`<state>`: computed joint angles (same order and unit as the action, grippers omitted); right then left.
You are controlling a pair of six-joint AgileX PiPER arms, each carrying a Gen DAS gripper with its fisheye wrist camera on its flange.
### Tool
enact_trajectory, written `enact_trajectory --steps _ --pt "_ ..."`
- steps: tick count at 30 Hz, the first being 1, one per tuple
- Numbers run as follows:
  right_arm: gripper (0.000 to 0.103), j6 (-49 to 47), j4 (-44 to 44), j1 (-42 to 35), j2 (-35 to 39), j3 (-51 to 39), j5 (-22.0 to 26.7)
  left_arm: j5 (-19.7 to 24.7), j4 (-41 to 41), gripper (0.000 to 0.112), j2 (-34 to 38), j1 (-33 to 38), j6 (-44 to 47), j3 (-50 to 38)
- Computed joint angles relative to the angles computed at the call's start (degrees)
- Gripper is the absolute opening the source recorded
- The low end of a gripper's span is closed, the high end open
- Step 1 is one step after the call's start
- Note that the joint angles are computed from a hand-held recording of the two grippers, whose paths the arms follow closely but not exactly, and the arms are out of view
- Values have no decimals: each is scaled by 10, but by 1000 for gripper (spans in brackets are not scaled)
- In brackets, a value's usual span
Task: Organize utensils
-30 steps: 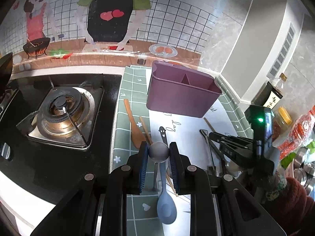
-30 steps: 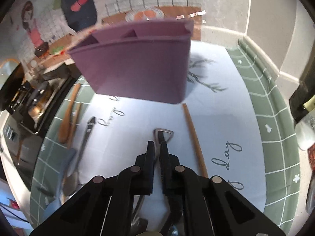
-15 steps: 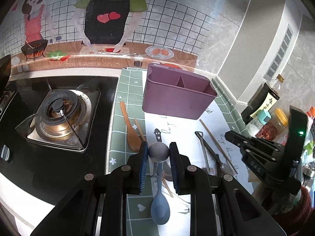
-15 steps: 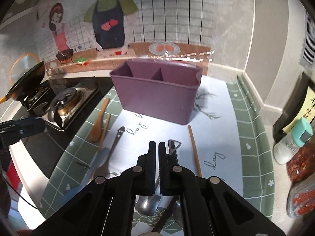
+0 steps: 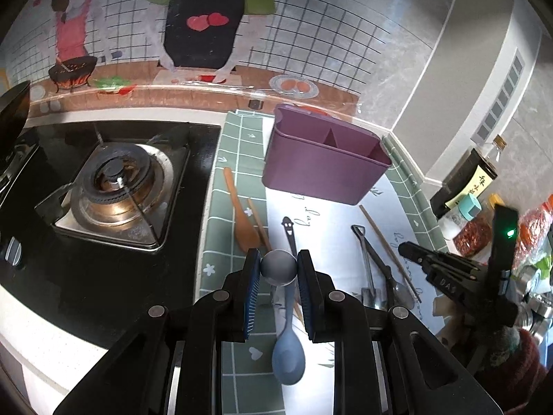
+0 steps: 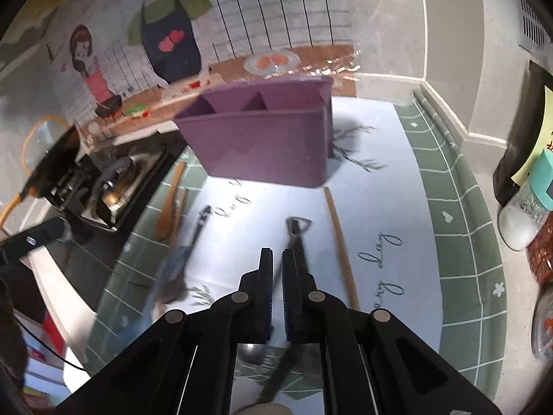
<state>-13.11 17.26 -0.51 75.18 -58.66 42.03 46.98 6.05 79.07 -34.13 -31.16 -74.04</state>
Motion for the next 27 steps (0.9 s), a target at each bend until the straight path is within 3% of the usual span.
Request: enact_trajectory --steps 3,9,18,20,27 --pt "15 -4 -5 6 33 -8 8 -1 -10 22 -9 12 4 9" --pt "16 31 -8 21 85 -18 1 3 -9 23 -18 21 1 18" --pt "15 160 -148 84 140 -60 -18 11 3 23 -33 17 -17 31" --pt "10 179 -183 96 145 -66 -17 12 3 23 -34 17 -16 32" --pt "5 113 -119 70 61 -22 -39 12 5 23 -38 15 -13 31"
